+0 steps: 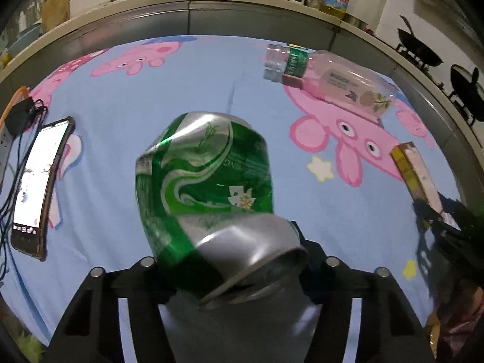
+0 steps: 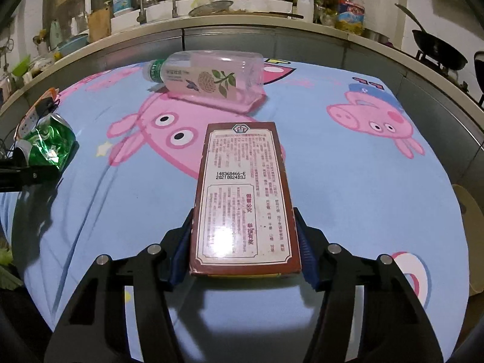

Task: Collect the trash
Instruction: 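Carry the green can and brown box toward the beige bin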

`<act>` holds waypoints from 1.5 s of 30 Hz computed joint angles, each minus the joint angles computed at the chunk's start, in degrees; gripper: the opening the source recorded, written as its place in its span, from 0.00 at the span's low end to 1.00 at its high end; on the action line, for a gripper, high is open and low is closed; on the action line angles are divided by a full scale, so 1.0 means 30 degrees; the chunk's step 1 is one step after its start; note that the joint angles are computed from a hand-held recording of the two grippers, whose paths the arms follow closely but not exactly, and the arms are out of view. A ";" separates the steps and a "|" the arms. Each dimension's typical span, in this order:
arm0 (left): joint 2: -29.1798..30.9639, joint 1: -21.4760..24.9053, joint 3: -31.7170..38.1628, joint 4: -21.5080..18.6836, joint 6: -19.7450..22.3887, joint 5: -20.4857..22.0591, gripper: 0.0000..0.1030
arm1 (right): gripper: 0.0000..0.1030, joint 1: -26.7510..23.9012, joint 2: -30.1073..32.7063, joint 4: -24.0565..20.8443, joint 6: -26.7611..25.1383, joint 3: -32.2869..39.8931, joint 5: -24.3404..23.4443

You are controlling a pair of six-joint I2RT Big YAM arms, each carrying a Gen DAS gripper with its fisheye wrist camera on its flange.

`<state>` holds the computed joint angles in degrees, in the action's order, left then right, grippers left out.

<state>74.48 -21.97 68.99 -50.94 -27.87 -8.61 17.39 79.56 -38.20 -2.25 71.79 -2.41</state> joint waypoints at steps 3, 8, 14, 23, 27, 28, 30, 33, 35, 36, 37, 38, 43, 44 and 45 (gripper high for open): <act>-0.0064 -0.0380 0.0170 0.0519 0.0392 0.0187 0.54 | 0.56 -0.0314 -0.0383 0.0136 0.0509 -0.0329 -0.0886; 0.0221 -0.1022 0.0878 0.1277 0.1308 0.0670 0.49 | 0.56 -0.1009 -0.1755 0.0938 0.1521 -0.1468 -0.1453; 0.1563 -0.1752 0.2247 0.1800 0.2308 0.1634 0.44 | 0.56 -0.2011 -0.2365 0.0570 0.2246 -0.2033 -0.1531; 0.2402 -0.1342 0.2853 0.0758 0.1193 0.2357 0.52 | 0.56 -0.2579 -0.2762 0.0420 0.2463 -0.2554 -0.1766; 0.2132 -0.1181 0.2690 0.0971 0.0781 0.1559 0.67 | 0.56 -0.2333 -0.2732 0.0493 0.2238 -0.2507 -0.1666; 0.2119 -0.1090 0.2702 0.0922 0.0661 0.1559 0.67 | 0.56 -0.2268 -0.2729 0.0499 0.2157 -0.2493 -0.1585; 0.2077 -0.0871 0.2622 0.0976 0.0331 0.1588 0.64 | 0.56 -0.2106 -0.2728 0.0494 0.1976 -0.2483 -0.1385; 0.1944 -0.0466 0.2326 0.1394 0.0158 0.2605 0.49 | 0.56 -0.1946 -0.2687 0.0392 0.1907 -0.2471 -0.1359; 0.1746 -0.0402 0.2108 0.1796 0.0228 0.2949 0.46 | 0.56 -0.1859 -0.2717 0.0477 0.1933 -0.2521 -0.1374; 0.1634 -0.0478 0.2057 0.1954 0.0454 0.2948 0.43 | 0.56 -0.1808 -0.2794 0.0602 0.1948 -0.2586 -0.1375; 0.1618 -0.0562 0.2107 0.2032 0.0601 0.2945 0.41 | 0.56 -0.1773 -0.2882 0.0739 0.1995 -0.2640 -0.1402; 0.1622 -0.0640 0.2190 0.2066 0.0721 0.3013 0.29 | 0.56 -0.1756 -0.2939 0.0849 0.2044 -0.2671 -0.1423; 0.2230 -0.0955 0.3139 0.1984 0.1048 0.4187 0.14 | 0.56 -0.1841 -0.3249 0.1389 0.2424 -0.2657 -0.1473; 0.2390 -0.1020 0.3335 0.1975 0.1010 0.4514 0.12 | 0.56 -0.1889 -0.3298 0.1400 0.2496 -0.2657 -0.1522; 0.2559 -0.1119 0.3550 0.1987 0.1005 0.4850 0.11 | 0.56 -0.1940 -0.3347 0.1409 0.2569 -0.2651 -0.1569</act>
